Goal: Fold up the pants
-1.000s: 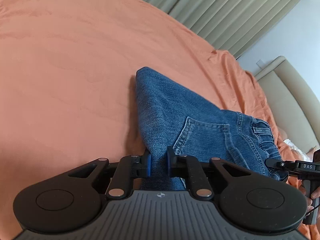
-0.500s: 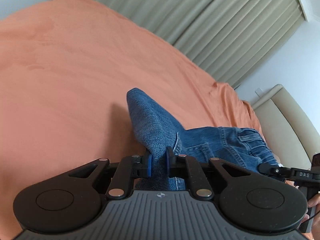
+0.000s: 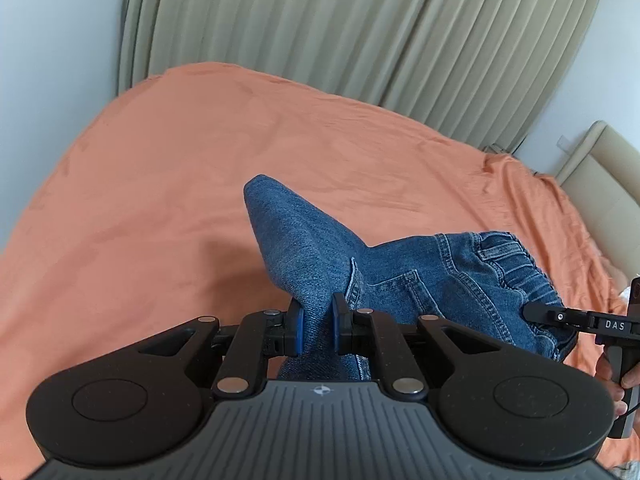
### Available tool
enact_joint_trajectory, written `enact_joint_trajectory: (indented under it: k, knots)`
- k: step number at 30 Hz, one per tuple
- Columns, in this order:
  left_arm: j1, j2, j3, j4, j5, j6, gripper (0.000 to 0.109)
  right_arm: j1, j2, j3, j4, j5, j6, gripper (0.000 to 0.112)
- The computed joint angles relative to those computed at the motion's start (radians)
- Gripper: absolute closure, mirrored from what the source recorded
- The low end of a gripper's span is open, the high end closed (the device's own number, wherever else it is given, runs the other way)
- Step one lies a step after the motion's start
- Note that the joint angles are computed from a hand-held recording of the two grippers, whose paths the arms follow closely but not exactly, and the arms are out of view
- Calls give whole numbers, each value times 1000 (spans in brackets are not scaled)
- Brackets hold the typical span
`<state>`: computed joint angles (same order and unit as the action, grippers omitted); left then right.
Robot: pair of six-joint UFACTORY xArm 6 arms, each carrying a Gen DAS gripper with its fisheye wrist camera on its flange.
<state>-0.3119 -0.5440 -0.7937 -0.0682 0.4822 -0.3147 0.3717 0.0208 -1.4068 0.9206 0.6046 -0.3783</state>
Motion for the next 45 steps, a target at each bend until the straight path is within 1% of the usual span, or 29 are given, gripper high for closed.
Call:
enact_joint_trajectory:
  k: [2, 5, 9, 10, 11, 14, 15, 16, 18, 20, 21, 22, 23, 24, 25, 26, 28, 30, 32, 33, 34, 35, 36, 38, 39, 41, 42, 45]
  knots:
    - [20, 21, -7, 13, 14, 13, 95, 22, 30, -7, 42, -29, -20, 92]
    - [46, 55, 11, 10, 11, 23, 95, 39, 71, -9, 88, -51, -74, 92]
    - [53, 79, 76, 46, -6, 3, 95, 49, 126, -11, 101, -44, -98, 92]
    - [56, 80, 97, 44, -18, 2, 95, 45, 132, -3, 109, -37, -104, 92]
    - [69, 71, 123, 7, -27, 31, 95, 37, 131, 9, 113, -23, -105, 92]
    - [84, 76, 155, -93, -52, 130, 92, 13, 147, 21, 65, 29, -41, 92]
    - [80, 90, 151, -85, -51, 127, 91, 7, 160, 16, 51, 47, -15, 92]
    - [79, 102, 146, -78, -47, 127, 89, 9, 199, -23, 36, 49, 21, 92]
    - [78, 150, 117, -55, -40, 102, 85, 10, 199, -1, 47, 39, 47, 91]
    - [76, 159, 112, -46, -37, 66, 82, 14, 202, 4, 39, 32, 60, 91]
    - [80, 145, 117, -33, -30, 55, 78, 15, 203, -1, 24, 33, 74, 90]
    - [77, 138, 115, 2, -24, 25, 70, 14, 215, -24, -3, 42, 99, 89]
    - [77, 127, 115, 49, -15, -14, 64, 17, 214, -35, -43, 46, 124, 85]
    - [76, 109, 116, 111, 2, -70, 52, 22, 213, -48, -98, 49, 147, 79]
    - [74, 85, 119, 151, 21, -108, 50, 37, 231, -82, -160, 37, 181, 76]
    - [71, 57, 126, 172, 38, -127, 50, 42, 215, -74, -204, 30, 184, 72]
    - [64, -11, 147, 212, 71, -159, 51, 56, 180, -54, -301, -7, 192, 70]
    - [52, -84, 174, 250, 101, -182, 54, 74, 124, 4, -440, -77, 224, 70]
    - [34, -166, 212, 275, 141, -185, 55, 96, 64, 85, -541, -177, 237, 71]
    - [21, -200, 229, 282, 160, -189, 55, 107, 40, 119, -588, -226, 243, 73]
    - [7, -222, 240, 291, 178, -191, 55, 120, 25, 143, -617, -268, 234, 77]
    - [-8, -238, 252, 309, 193, -192, 55, 132, 2, 173, -611, -306, 183, 89]
    - [-22, -249, 263, 326, 204, -186, 55, 145, 2, 172, -609, -318, 140, 94]
    - [-41, -239, 269, 357, 239, -192, 59, 165, -14, 193, -641, -310, 107, 96]
    - [-43, -233, 272, 361, 261, -204, 63, 172, -6, 191, -669, -304, 120, 98]
    - [-38, -232, 301, 368, 263, -237, 63, 177, 10, 197, -765, -291, 206, 100]
    - [-37, -227, 309, 379, 268, -259, 64, 176, 19, 204, -782, -295, 231, 100]
    - [-39, -203, 314, 406, 284, -274, 67, 173, 28, 235, -754, -324, 241, 100]
